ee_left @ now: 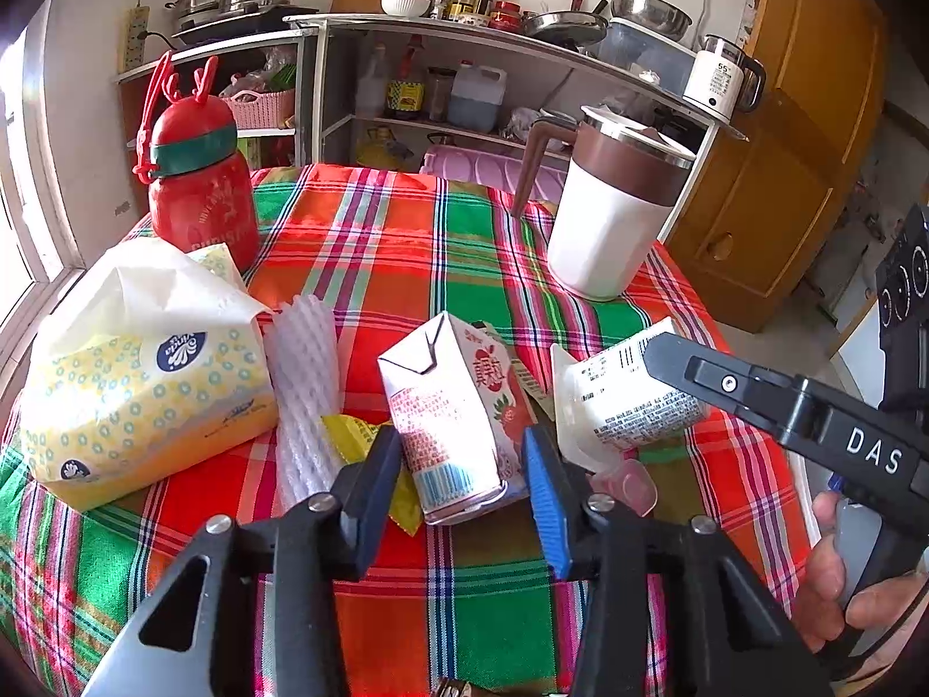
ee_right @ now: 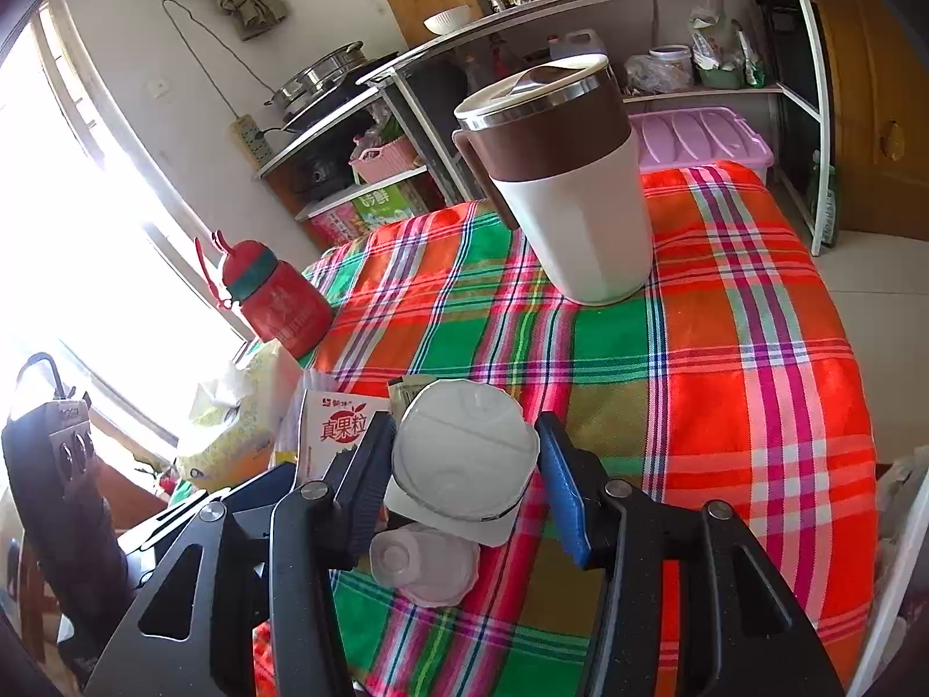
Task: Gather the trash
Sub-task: 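Grasp the white round cup lid with the right tool while the left tool grasps the strawberry milk carton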
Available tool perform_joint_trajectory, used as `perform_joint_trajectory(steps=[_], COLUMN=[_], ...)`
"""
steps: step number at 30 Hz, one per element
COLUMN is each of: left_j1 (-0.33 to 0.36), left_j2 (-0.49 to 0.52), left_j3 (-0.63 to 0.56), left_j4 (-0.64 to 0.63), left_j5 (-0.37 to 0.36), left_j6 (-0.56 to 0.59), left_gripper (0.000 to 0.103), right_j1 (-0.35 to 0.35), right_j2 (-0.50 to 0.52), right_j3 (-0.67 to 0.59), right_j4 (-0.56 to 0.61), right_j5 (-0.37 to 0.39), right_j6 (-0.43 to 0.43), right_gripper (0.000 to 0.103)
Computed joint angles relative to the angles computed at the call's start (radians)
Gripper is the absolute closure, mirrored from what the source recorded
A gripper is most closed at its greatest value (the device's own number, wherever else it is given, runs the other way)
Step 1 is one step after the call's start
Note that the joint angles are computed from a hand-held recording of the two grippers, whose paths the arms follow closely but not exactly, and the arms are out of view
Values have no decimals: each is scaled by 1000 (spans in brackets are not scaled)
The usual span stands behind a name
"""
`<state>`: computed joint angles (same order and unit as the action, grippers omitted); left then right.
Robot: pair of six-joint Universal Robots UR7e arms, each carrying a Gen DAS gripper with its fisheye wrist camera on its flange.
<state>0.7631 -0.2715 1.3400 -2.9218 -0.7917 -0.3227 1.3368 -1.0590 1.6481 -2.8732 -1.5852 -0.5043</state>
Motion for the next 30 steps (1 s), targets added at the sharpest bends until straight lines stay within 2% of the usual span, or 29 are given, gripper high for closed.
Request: perform_joint_trajectory(steps=[6, 11, 13, 14, 16, 17, 18, 21, 25, 30], left_j1=[-10, -13, -13, -11, -4, -4, -5, 2, 10, 8], left_j2=[-4, -8, -2, 2, 3, 7, 12, 16, 39, 53], left_j3=[9, 19, 2, -4, -14, -18, -20, -33, -87, -97], left_j4=[-12, -22, 18, 21, 35, 31, 24, 30, 114, 101], left_j5=[17, -9, 6, 8, -7, 3, 13, -8, 16, 25], left_j6=[11, 18, 7, 7, -28, -34, -30, -33, -60, -46], left_gripper=[77, 81, 80, 77, 54, 35, 30, 30, 30, 30], right_j1=[-3, -5, -10, -12, -17, -18, -19, -23, -22, -30], right_j2=[-14, -34, -44, -49, -59, -63, -66, -68, -66, -72], right_j3=[20, 43, 55, 61, 70, 73, 75, 71, 72, 75], right_j4=[-24, -49, -58, -61, -63, -65, -67, -55, -70, -66], right_j5=[11, 22, 23, 23, 26, 26, 24, 27, 16, 27], right_j6=[-3, -8, -8, -8, -5, -6, -7, -4, -9, -8], right_gripper=[53, 53, 53, 53, 53, 53, 53, 53, 53, 53])
